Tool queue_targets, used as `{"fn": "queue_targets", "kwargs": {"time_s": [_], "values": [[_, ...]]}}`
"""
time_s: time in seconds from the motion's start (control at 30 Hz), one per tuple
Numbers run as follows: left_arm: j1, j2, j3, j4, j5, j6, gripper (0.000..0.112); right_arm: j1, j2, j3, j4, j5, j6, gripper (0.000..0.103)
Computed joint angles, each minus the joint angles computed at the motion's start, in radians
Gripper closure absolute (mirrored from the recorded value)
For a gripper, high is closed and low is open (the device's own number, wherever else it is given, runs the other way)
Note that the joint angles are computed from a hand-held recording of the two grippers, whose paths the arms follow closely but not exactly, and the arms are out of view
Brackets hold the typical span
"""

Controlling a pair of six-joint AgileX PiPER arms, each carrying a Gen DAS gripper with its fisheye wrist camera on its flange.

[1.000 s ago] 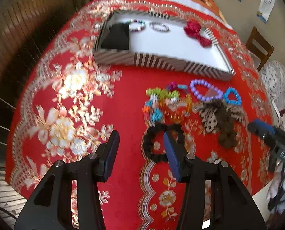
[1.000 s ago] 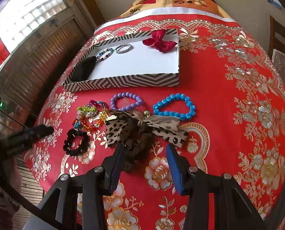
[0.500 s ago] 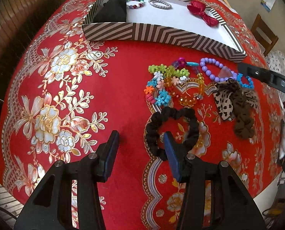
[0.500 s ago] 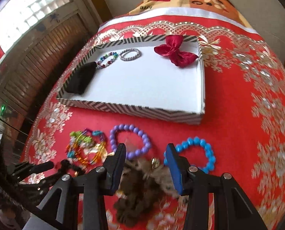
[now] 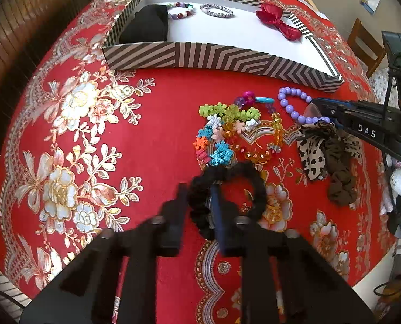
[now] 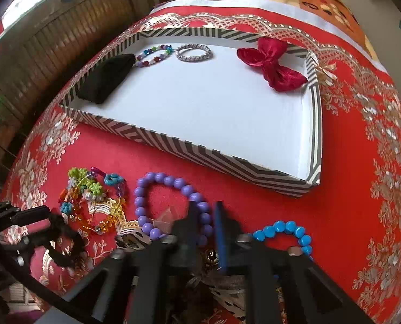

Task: Organize jewelry
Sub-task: 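Grasp the black scrunchie with the left gripper while the right gripper grasps the purple bead bracelet, then carry the black scrunchie into the tray with the left gripper while the right gripper carries the purple bracelet there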

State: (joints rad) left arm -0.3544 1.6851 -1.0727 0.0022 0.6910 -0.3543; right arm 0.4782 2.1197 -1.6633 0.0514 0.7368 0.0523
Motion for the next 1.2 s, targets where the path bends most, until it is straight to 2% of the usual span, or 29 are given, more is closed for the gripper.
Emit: {"fn": "queue_targets", "kwargs": {"time_s": [0.13,0.3,0.5,0.87,1.2], "values": [[0.026,-0.016,-0.009,-0.061,0.009,0.044,0.100,-0.014,-0.043,0.046,0.057,-0.038,-0.034,0.094],[0.038,-0.067,-0.024,-0.042,0.026,0.032,0.101,-0.024,-0.148,0.116,0.128,-0.083,-0.073,0.095],[0.034,-0.096,-0.081,0.002,0.050,0.000,0.101,-0.029,-0.239,0.138,0.151,-0.088,-0.092,0.095],[0.007,-0.040,-0.281,0.101,0.127,-0.053,0.101,-0.062,-0.325,0.121,0.139,-0.066,-0.095,0.095],[0.010,0.066,-0.446,0.129,0.174,-0.038,0.101,-0.091,-0.316,0.063,0.121,-0.032,-0.095,0.095]]}}
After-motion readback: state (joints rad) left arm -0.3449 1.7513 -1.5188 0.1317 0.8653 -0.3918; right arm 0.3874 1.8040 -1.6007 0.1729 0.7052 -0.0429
